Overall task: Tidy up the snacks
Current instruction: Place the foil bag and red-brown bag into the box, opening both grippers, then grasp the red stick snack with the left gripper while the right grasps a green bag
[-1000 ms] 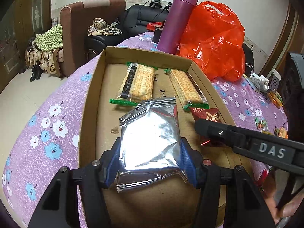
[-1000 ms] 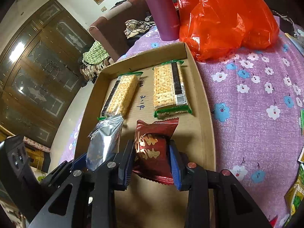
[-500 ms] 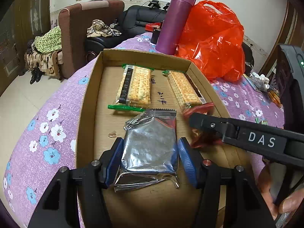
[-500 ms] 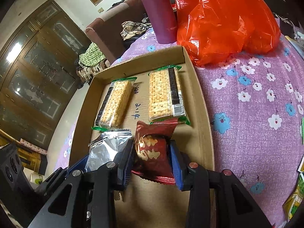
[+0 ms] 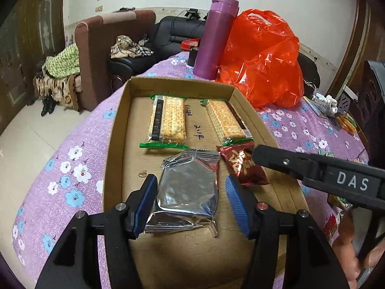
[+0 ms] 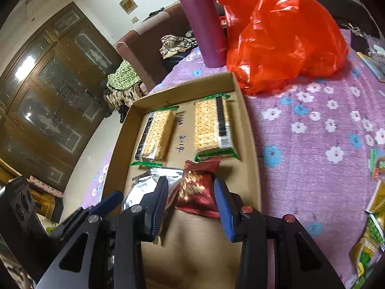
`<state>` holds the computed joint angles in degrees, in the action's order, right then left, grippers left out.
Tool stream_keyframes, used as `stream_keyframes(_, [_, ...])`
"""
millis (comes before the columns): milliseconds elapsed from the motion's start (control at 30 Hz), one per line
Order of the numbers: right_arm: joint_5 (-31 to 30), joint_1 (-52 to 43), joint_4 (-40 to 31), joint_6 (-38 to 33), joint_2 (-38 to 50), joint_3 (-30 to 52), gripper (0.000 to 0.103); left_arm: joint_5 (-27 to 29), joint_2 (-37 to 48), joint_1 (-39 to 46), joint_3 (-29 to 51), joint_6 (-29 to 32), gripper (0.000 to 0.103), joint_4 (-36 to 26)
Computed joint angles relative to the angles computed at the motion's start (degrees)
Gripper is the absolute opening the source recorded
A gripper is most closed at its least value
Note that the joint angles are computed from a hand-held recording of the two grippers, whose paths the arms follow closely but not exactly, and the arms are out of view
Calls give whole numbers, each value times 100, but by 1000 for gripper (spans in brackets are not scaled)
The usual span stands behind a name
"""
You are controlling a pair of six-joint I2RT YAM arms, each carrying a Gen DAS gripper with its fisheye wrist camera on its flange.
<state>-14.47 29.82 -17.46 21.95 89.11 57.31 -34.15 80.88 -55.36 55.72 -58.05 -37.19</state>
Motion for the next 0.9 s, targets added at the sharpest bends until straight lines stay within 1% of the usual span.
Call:
stream_keyframes(267, [-194, -403, -79, -135, -967, -761, 44, -549, 410, -494, 530, -143, 59, -418])
stream_keyframes(400, [-322, -611, -197, -224, -1352, -1026, 44, -918, 820, -804, 991, -221, 59, -771])
stream_keyframes(567, [-450, -858, -403, -386, -1924, -1348, 44, -1228, 1208, -1127, 1486, -235, 59, -1155])
stream_keyframes(733, [-752, -1387, -760, -627, -2565, -1626, 44, -1276, 1400, -1340, 1789, -185, 59, -1292])
stream_keyframes(900, [-1353, -2452, -1286, -1181, -3234, -1833, 44, -1204, 1633, -1527, 2128, -25, 59, -1323])
